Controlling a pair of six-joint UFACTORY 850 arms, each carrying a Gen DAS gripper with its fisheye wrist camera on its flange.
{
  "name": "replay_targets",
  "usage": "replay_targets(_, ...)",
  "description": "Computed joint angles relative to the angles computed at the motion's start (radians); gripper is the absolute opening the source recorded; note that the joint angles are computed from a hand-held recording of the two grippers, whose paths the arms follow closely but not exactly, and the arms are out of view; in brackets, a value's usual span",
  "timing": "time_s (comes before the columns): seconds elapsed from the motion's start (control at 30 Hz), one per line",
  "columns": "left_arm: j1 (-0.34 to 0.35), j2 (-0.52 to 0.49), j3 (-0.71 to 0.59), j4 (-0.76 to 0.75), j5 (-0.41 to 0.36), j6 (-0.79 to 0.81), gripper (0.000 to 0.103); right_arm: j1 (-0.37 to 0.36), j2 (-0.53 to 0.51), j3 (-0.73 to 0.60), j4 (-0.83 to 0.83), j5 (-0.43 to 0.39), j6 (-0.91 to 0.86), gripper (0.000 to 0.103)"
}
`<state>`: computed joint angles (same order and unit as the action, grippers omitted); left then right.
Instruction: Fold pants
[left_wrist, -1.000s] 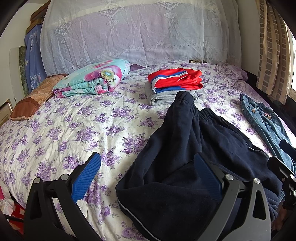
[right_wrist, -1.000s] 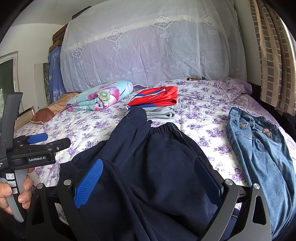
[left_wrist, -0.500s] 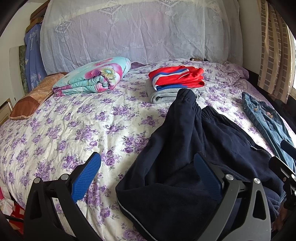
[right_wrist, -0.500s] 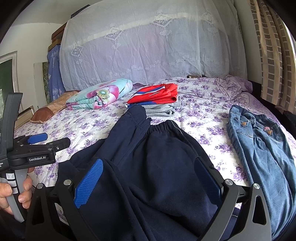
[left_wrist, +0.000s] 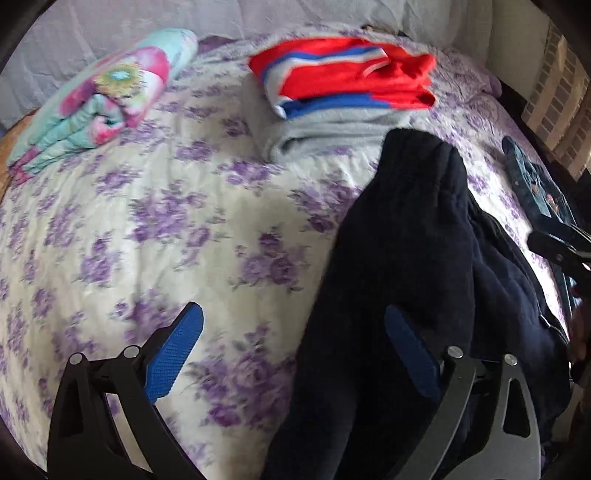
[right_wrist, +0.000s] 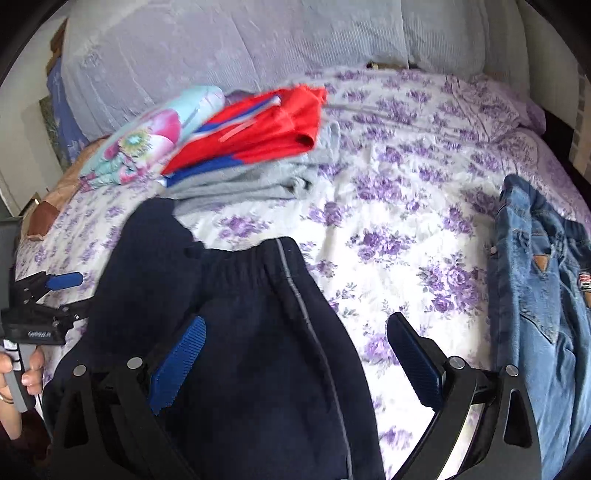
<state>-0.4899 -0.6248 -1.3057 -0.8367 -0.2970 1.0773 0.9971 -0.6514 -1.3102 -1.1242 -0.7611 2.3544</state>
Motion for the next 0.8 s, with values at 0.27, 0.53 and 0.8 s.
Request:
replay_targets(0.27,-0.057,-0.027,-0.014,0.005,-0.164,0.042,0.013,-0.065,-0.050,-0.015,0.011,0.243,-0.143,0.015)
replay_targets(0.53,0.031,0.176,0.210,-0.617,-0.224,0.602,0.008,0.032,-0.011,-0.120,-0.047,-0.169,-0.226,0.013)
replay_targets(0.8,0.214,0.379,0.380,-0.955,-0.368,0.851,0.008,0.020,-0.133,-0.504,-0.112,-0.321,-0.568,0.012)
